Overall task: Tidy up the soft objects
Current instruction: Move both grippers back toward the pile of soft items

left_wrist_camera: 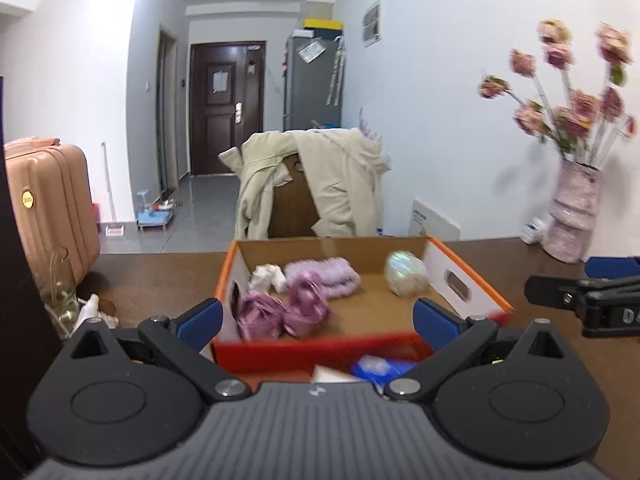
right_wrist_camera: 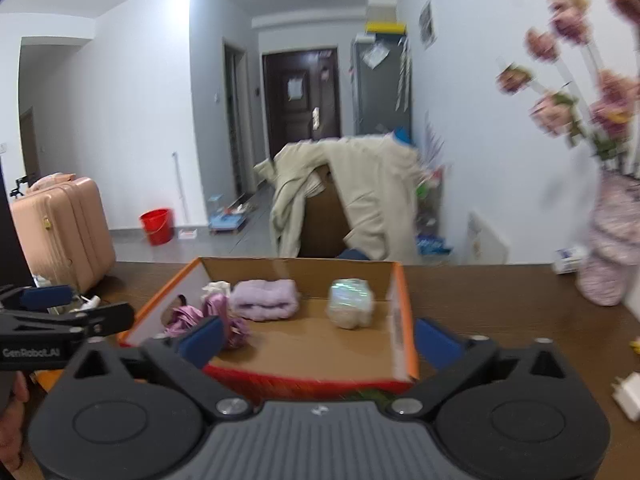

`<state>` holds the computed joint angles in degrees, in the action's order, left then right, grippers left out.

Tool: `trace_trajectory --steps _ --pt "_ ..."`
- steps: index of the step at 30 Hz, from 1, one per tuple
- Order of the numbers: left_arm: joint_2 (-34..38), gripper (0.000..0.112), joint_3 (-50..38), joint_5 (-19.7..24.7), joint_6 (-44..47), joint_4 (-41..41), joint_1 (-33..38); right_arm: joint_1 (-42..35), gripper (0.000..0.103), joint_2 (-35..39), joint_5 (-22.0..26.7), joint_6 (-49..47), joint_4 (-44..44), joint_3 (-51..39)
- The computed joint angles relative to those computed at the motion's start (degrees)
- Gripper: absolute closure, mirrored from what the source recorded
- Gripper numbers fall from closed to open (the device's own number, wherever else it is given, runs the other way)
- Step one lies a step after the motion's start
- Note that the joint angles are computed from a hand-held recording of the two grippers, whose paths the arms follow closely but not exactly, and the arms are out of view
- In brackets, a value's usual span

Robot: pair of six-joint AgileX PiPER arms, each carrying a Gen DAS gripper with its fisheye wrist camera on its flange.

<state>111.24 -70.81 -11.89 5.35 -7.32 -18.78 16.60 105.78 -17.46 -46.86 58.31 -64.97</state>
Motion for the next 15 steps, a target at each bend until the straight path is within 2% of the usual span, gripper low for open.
trace_trajectory --steps 3,5,7,10,12,15 --pt "-4.6 0.009 9.6 -4.9 2.8 -4.3 -2.7 2.0 0.000 -4.7 -5.8 8.2 -5.9 9.9" --pt "-7.4 0.009 15.2 -6.5 1.5 -4.5 -3.9 3.4 0.000 -7.8 -8.8 12.6 -9.1 16.2" --pt "-10.6 0.009 21.0 -7.3 -0.4 -3.2 -4.7 6.3 0.000 -11.0 -13.5 14.3 -8.7 22.4" --pt "-14.7 0.009 30.2 -11.9 -5.0 -1.3 -5.8 13.8 0.000 -14.4 -23.2 16.6 -4.9 31.6" --pt "-16.7 0.009 35.6 -15.0 -7.6 1.0 -6.5 19.4 0.000 -15.7 -27.7 18.2 -0.6 36.4" --pt "-18.7 0.009 42.7 -20.7 -4.8 -0.3 -9.0 30.2 0.000 -16.4 -34.4 19.4 10.5 41.2"
